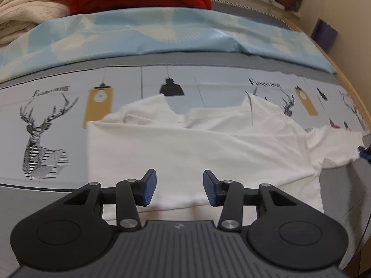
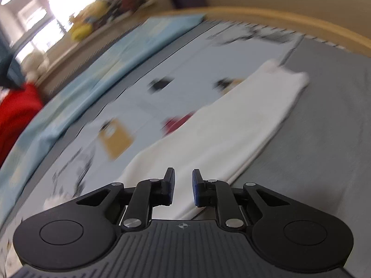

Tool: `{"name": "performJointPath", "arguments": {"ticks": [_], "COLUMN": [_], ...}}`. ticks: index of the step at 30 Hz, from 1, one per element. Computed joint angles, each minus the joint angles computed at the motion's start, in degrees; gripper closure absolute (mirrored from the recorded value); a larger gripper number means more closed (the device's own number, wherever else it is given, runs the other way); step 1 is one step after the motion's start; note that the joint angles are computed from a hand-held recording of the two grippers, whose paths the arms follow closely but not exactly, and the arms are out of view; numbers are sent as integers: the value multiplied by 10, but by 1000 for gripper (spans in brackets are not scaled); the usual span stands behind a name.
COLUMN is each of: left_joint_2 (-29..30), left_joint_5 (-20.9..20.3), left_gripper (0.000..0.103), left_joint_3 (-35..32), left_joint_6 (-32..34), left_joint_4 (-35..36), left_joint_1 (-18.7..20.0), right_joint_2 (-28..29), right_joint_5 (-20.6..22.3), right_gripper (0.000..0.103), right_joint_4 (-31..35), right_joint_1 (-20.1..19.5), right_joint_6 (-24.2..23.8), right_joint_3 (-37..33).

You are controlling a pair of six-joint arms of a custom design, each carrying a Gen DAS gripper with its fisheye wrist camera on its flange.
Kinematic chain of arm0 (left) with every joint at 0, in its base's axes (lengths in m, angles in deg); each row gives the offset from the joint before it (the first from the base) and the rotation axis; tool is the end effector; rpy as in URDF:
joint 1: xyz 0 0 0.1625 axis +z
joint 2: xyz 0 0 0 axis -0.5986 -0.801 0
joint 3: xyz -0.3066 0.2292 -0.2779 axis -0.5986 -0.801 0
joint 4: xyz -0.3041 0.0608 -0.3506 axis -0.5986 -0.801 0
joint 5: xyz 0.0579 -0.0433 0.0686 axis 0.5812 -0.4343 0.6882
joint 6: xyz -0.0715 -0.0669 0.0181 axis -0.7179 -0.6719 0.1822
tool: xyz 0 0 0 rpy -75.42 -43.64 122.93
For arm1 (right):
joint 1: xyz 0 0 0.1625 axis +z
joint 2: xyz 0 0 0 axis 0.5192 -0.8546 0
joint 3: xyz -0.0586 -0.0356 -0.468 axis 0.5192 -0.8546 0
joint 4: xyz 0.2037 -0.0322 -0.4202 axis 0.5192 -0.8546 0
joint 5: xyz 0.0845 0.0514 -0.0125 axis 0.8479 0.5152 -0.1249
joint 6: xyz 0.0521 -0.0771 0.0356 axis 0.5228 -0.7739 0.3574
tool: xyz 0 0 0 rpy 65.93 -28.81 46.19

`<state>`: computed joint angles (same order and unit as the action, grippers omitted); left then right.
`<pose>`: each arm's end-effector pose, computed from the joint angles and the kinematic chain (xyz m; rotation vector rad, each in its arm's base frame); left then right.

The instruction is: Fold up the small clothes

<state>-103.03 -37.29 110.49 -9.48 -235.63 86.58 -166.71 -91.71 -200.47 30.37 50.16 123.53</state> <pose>-0.1882 -0.5247 0.1442 0.6568 2.4431 -0.4548 -0.0749 -0.3380 0.2836 -0.7954 -1.9889 1.3493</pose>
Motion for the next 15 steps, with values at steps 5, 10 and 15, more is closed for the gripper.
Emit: {"name": "performJointPath", "arguments": {"ticks": [5, 10, 15], "left_joint_2": [25, 33, 38], "left_joint_5": [5, 10, 17], "left_gripper": [54, 54, 54], "left_joint_3": [-5, -9, -12], "left_joint_6": [7, 11, 15], "left_joint_4": [-14, -11, -6], "left_joint_1": [7, 12, 17], "right_joint_2": [-56, -67, -36], "right_joint_5": [91, 160, 200], "right_gripper": [81, 74, 75], "right_joint_4": [-10, 18, -6], "right_joint_1": [-134, -225, -258], "right_joint_6": [58, 115, 129], "right_joint_3": [7, -8, -23]}}
